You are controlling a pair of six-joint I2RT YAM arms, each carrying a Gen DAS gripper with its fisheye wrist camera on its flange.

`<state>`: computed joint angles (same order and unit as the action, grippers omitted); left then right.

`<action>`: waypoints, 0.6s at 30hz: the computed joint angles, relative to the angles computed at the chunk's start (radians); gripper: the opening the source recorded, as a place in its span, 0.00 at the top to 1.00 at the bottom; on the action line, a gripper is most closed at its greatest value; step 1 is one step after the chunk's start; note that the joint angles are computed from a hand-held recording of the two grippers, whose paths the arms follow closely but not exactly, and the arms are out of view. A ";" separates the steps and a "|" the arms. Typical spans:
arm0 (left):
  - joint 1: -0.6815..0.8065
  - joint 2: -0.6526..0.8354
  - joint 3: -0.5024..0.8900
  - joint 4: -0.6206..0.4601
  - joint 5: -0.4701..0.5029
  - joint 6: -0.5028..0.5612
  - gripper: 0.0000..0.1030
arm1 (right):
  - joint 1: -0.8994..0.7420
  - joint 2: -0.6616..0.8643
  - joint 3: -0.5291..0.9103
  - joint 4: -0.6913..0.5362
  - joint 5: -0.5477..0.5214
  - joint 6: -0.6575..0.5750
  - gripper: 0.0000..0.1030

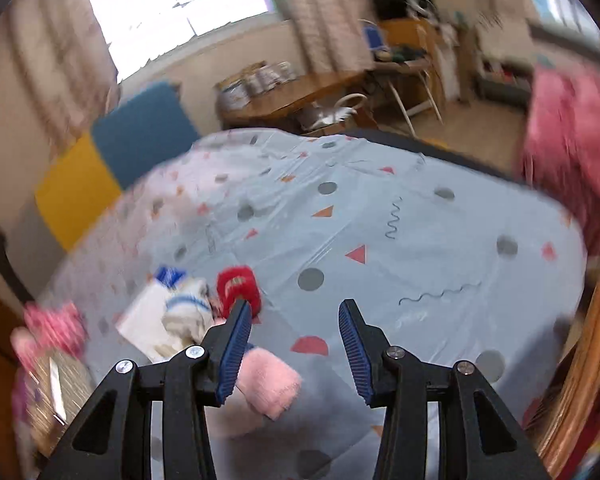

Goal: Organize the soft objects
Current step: 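Reach the left gripper to the white rectangular sponge and grasp it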

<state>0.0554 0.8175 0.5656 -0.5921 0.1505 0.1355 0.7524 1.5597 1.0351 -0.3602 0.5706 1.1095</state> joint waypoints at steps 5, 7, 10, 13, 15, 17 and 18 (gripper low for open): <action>-0.314 0.239 0.080 0.146 -0.082 -0.185 0.08 | -0.021 -0.047 -0.058 0.046 -0.041 0.045 0.49; -0.404 0.359 0.134 0.194 -0.105 -0.240 0.08 | -0.025 -0.055 -0.078 0.078 -0.051 0.049 0.49; -0.486 0.498 0.206 0.233 -0.124 -0.299 0.08 | -0.041 -0.074 -0.114 0.121 -0.076 0.058 0.49; -0.540 0.612 0.280 0.250 -0.140 -0.353 0.08 | -0.061 -0.077 -0.139 0.163 -0.115 0.071 0.48; -0.565 0.682 0.334 0.251 -0.146 -0.389 0.07 | -0.076 -0.079 -0.155 0.187 -0.145 0.081 0.48; -0.580 0.738 0.371 0.248 -0.165 -0.414 0.05 | -0.086 -0.080 -0.166 0.205 -0.168 0.087 0.48; -0.582 0.759 0.387 0.239 -0.172 -0.424 0.05 | -0.088 -0.081 -0.170 0.213 -0.175 0.086 0.48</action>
